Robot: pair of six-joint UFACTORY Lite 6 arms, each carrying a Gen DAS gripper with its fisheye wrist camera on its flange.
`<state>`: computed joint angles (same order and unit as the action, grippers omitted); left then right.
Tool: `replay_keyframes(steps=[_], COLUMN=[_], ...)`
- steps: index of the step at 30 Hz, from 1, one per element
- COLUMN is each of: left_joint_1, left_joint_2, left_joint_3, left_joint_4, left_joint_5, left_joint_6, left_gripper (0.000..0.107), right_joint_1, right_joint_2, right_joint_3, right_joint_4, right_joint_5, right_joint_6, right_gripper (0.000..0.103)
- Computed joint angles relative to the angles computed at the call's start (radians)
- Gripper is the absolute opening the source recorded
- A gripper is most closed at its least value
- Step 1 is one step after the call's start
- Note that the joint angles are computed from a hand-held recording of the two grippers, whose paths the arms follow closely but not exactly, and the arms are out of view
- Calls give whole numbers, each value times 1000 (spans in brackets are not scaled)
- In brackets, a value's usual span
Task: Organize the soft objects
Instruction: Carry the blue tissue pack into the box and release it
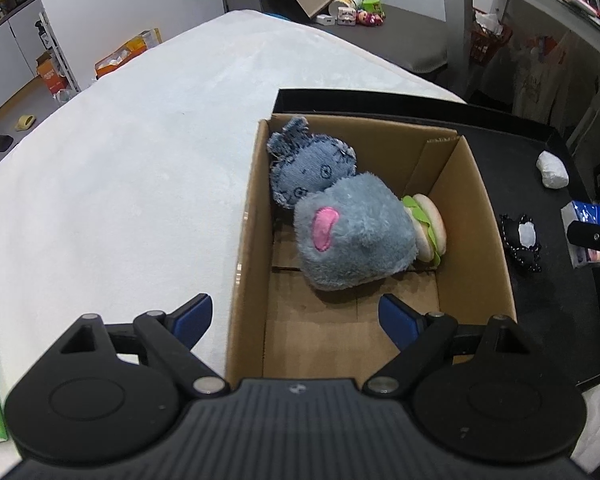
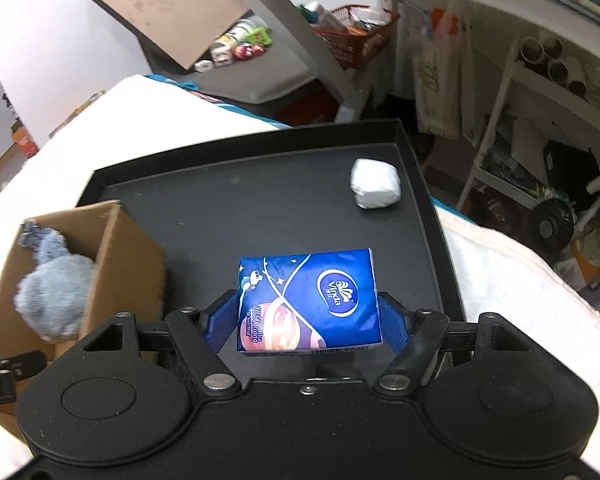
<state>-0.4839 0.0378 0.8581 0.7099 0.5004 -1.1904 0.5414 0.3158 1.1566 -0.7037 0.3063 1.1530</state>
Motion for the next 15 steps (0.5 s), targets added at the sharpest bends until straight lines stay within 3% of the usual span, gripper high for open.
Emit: replay_keyframes(steps=[15], left_joint_1=[86], left_joint_2=[-173], left_joint_3=[-149], left_joint_4=[-54], left_joint_5=[-95], left_joint_6=[98], left_gripper=[89], right_joint_1=[166], right_joint_2=[4], right_joint_3=[155], right_joint_4=[55], right_joint_5=[129], right_joint_6=[-33], right_gripper=[71])
